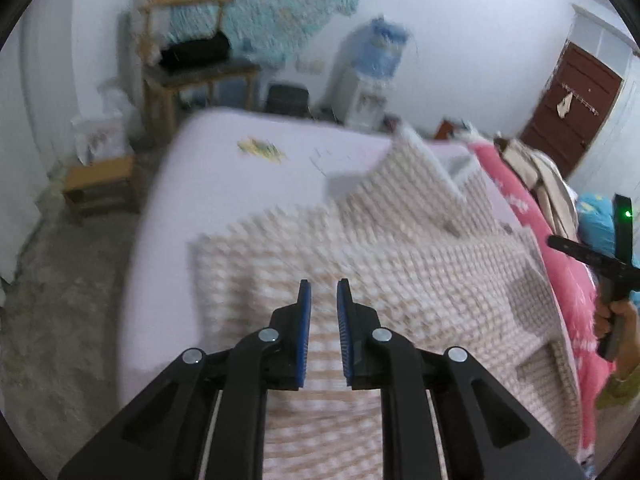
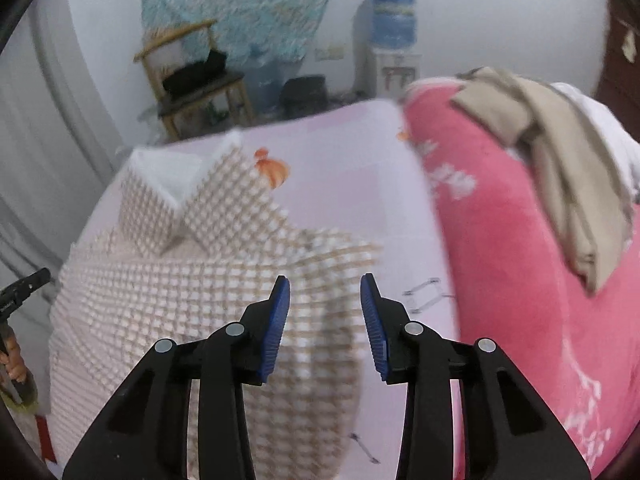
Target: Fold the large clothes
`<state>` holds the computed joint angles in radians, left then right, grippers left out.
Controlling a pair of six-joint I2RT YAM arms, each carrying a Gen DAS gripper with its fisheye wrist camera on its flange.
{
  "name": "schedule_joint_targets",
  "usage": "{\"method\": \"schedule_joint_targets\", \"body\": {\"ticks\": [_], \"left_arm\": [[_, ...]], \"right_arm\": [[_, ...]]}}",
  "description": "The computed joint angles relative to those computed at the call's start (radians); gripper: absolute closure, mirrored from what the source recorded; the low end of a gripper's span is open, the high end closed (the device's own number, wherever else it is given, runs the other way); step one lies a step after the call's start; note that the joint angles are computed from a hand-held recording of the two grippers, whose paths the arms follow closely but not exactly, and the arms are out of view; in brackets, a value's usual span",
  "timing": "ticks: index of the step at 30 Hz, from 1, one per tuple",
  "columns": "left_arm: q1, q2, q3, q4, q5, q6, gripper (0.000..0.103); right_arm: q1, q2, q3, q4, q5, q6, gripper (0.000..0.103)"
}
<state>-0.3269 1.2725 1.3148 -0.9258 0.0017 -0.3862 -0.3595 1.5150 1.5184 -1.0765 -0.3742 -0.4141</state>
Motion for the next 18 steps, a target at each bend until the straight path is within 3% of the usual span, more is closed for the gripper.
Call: {"method": "schedule_joint_targets", "body": {"ticks": [4, 9, 14, 18], "left_arm": [[-0.023, 0.059, -0.044, 0.001, -0.052, -0.012, 0.09], [0.005, -0.005, -0.109, 0.036, -0.019, 0.017, 0.09], [-0.007, -0.018, -0.128, 0.05, -0.031, 0.01, 0.09], [0.003, -0.025, -0.134, 0.056, -0.017, 0.007, 0.09]], "right_arm": [[0.095, 0.059, -0.085, 0.1, 0.165, 0.059, 0.072], [0.116, 0.047, -0.075, 0.086, 0.214, 0.085, 0.071], [0.217, -0.107, -0.131, 0.037, 0.153, 0.055, 0.07], [0.318, -0.12, -0.234, 0.077, 0.282, 0.055, 0.069]]}}
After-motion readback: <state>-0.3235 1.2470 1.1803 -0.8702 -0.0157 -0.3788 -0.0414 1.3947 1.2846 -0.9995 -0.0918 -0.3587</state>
